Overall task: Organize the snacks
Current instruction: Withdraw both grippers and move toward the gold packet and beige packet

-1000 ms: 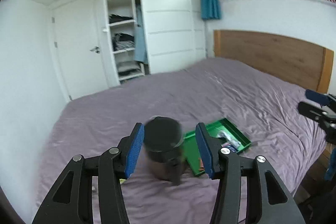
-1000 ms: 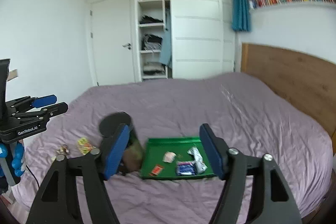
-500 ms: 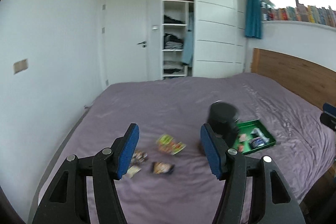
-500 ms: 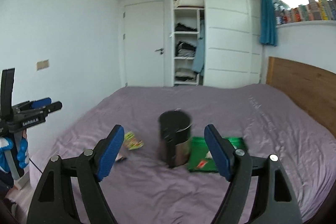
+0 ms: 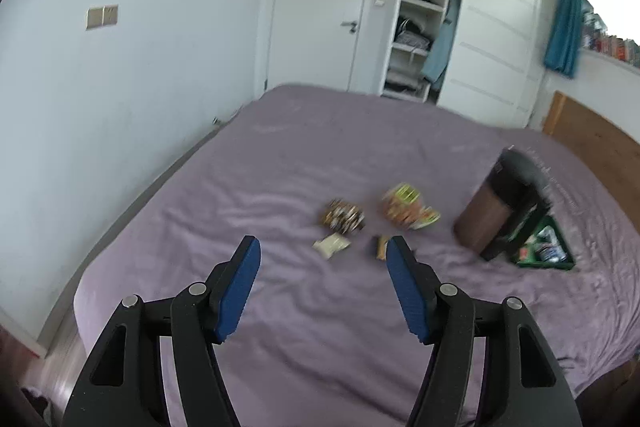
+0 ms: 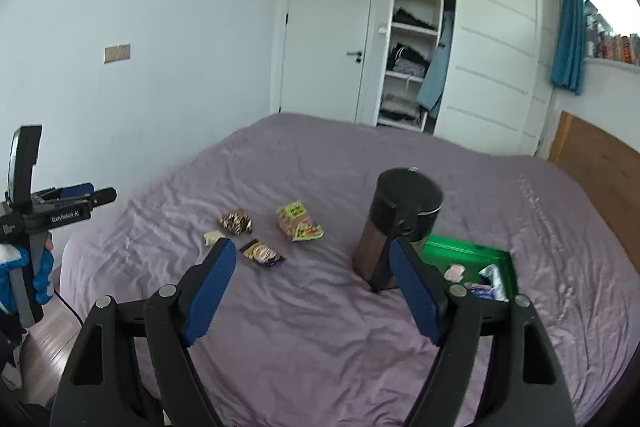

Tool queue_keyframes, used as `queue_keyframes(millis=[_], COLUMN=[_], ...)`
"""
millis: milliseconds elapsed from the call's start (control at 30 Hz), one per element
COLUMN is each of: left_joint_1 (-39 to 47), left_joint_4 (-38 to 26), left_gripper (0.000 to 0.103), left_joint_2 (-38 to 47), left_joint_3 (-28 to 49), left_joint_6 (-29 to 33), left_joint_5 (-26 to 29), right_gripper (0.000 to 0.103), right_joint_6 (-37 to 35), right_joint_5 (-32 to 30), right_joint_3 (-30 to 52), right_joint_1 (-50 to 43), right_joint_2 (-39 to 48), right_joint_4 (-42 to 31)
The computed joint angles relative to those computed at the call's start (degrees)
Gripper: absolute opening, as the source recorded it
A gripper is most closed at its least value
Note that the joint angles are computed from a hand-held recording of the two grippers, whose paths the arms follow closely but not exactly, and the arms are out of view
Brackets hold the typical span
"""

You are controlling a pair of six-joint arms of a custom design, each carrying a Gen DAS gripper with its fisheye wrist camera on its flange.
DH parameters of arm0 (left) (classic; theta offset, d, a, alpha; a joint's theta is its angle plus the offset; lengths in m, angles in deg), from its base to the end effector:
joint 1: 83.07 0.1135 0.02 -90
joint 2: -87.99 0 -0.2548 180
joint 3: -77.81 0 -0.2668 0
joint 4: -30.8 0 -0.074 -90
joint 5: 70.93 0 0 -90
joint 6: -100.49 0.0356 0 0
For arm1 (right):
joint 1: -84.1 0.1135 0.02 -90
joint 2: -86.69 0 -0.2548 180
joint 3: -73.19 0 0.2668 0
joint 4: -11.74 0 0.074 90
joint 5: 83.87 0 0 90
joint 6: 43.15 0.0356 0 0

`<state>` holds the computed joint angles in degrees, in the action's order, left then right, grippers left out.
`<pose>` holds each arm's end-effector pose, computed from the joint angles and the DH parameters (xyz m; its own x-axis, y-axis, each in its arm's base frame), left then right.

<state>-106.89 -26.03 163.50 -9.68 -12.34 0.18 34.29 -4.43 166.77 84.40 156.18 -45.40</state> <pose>0.2737 -0.1082 0.3692 -0.6001 -0.1364 -0.7882 -0.0848 0.9907 -0.1068 0.2656 0.0079 0.4016 -0.4978 -0.2164 -0.8399 -0.2736 0.9581 -0.0847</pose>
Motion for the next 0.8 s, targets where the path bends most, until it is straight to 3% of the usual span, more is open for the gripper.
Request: queue_keyframes(millis=[400,600,800], left_joint_1=[7.92,10.08,9.98], left_joint_4=[4.61,6.29,7.33], left_gripper=[0.059,0.059,0.059], left_joint_2=[9.27,17.52,27.72], left_joint_3=[-6.21,-3.99,2.90], left_joint_6=[0.28,0.86,4.73], left_joint_5=[5.89,8.65,10.22], right_gripper=[0.049,0.049,0.049], right_joint_6=[2.18,2.89,2.18], right_joint_5=[-0.53,-2.20,-4.12], right_joint_3=[1.49,4.79,11.31], right_joint_1=[4.37,4.73,4.88], right_joint_2=[17.99,29.04,39.79], right_joint_4=[5.55,6.90,6.26])
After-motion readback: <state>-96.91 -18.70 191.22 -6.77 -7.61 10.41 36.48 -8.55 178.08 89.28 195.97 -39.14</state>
